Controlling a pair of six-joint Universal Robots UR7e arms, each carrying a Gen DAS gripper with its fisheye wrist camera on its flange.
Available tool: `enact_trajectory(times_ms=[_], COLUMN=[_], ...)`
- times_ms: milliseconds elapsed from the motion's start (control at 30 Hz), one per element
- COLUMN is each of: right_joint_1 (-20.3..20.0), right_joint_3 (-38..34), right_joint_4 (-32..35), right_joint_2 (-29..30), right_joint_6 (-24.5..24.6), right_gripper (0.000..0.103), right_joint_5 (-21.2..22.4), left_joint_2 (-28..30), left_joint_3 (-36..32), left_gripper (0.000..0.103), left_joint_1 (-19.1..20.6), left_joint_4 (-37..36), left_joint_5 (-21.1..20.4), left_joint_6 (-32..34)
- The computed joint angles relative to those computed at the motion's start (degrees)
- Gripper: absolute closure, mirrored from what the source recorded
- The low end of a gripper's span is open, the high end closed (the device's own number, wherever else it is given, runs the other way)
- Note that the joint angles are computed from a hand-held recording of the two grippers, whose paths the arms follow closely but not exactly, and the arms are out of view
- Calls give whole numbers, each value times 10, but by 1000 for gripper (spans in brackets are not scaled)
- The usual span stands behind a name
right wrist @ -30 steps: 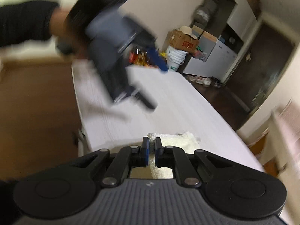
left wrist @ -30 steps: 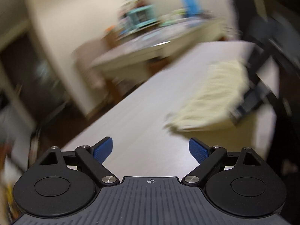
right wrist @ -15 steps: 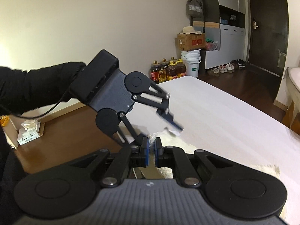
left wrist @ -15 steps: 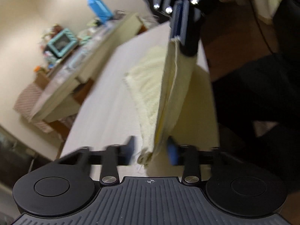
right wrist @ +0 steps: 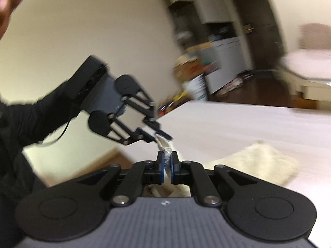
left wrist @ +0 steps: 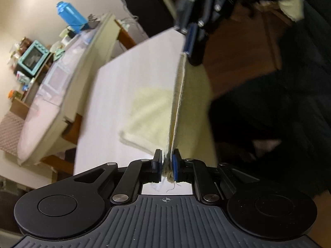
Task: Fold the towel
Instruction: 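Lift the towel edge with the right gripper and fold it over while the left gripper holds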
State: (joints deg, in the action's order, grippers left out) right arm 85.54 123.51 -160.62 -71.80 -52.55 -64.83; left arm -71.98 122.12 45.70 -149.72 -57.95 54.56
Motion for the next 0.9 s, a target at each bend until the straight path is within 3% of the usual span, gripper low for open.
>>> enact_trajectory(times_ms=[233, 533, 733, 800, 900], right_joint_1=[-25, -50, -61, -63, -65], right_joint_3=[-74, -124, -116, -103, -75], right_joint_4=[-68, -67, -80, -91, -123], right_joint_2=[85, 124, 122, 112, 94], right_joint_6=[92, 135, 130, 126, 117], right_gripper=[97, 97, 97, 94, 81], right_joint_5=[-8, -35, -70, -79, -90], left_joint_2=[153, 222, 243, 248, 250], left_joint_3=[-150, -220, -237, -239, -230], left_gripper=[92, 92, 92, 88, 69], left_joint_1=[34, 62, 76, 80, 80], left_joint_4=[8, 18, 19, 12, -20], left_joint_5=[35, 40, 36, 38, 48], left_joint_6=[0, -6, -19, -20, -31])
